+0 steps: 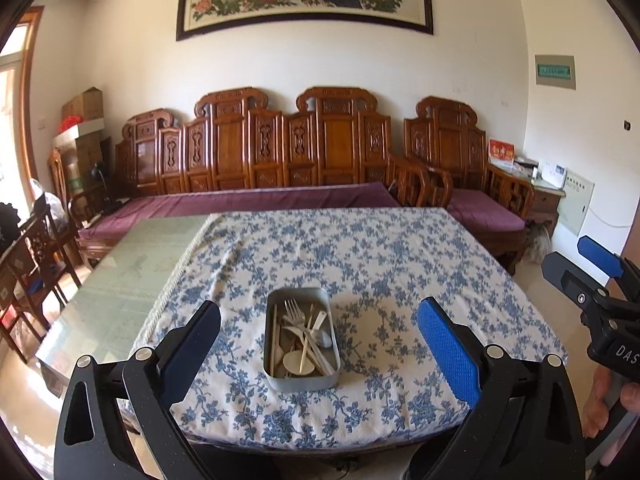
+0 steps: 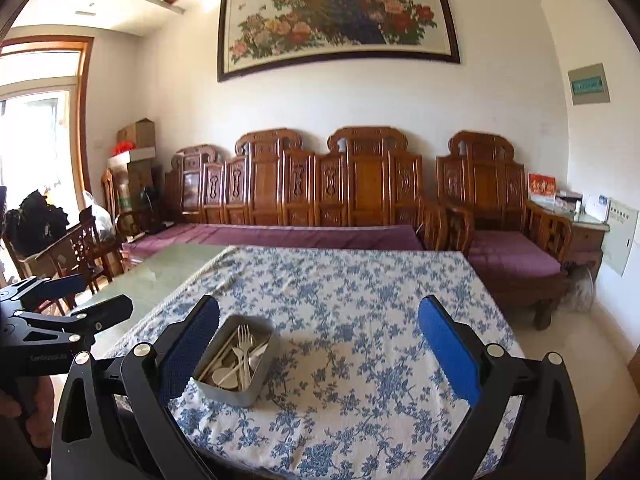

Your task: Organize utensils

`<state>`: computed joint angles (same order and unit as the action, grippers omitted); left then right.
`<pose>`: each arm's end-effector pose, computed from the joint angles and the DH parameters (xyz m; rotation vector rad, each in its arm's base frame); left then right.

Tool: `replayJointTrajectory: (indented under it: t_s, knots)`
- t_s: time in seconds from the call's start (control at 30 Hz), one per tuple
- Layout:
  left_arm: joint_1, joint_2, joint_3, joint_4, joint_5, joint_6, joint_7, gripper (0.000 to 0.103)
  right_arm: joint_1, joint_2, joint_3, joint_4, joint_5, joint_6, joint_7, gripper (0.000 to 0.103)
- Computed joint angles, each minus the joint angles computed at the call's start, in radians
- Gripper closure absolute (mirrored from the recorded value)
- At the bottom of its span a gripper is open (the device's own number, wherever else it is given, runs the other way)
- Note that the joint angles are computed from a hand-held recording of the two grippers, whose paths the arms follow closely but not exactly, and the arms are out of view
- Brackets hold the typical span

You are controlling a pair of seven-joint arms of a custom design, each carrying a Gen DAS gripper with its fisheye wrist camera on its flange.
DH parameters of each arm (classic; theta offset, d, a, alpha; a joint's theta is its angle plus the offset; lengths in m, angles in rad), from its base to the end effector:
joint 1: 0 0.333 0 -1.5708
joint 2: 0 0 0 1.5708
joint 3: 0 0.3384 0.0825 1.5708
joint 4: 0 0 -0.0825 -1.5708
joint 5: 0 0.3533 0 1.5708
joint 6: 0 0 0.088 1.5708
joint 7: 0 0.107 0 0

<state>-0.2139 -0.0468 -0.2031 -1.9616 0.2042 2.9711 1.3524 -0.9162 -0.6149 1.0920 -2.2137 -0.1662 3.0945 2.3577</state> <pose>0.5082 -0.2435 0.6553 -1.2877 1.9113 -1.1094 0.4474 0.2330 0.6292 -1.3223 1.5626 -1.0851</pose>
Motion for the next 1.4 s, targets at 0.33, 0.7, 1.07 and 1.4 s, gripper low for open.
replayJointTrajectory:
  t_s: [0.33,0.7,1.07,1.4]
  knots:
    - [0.018,-0.041,-0.004,-0.028,0.116,0.045,-0.109,0.008,0.022,-0.036,-0.036,-0.014,0.010,0.006,0.003,0.003]
    - [0.018,-0.044,-0.005,-0.033,0.128,0.061,-0.122,0.008,0.019,-0.029,-0.029,-0.005,0.005,-0.005,0.009,0.003]
    - [0.012,-0.050,0.000,-0.048,0.103,0.082,-0.107,0.008,0.018,-0.020,-0.025,0.005,-0.004,-0.018,0.013,0.003]
    - [0.011,-0.046,-0.001,-0.047,0.107,0.089,-0.112,0.008,0.019,-0.020,-0.025,0.004,-0.010,-0.015,0.022,0.003]
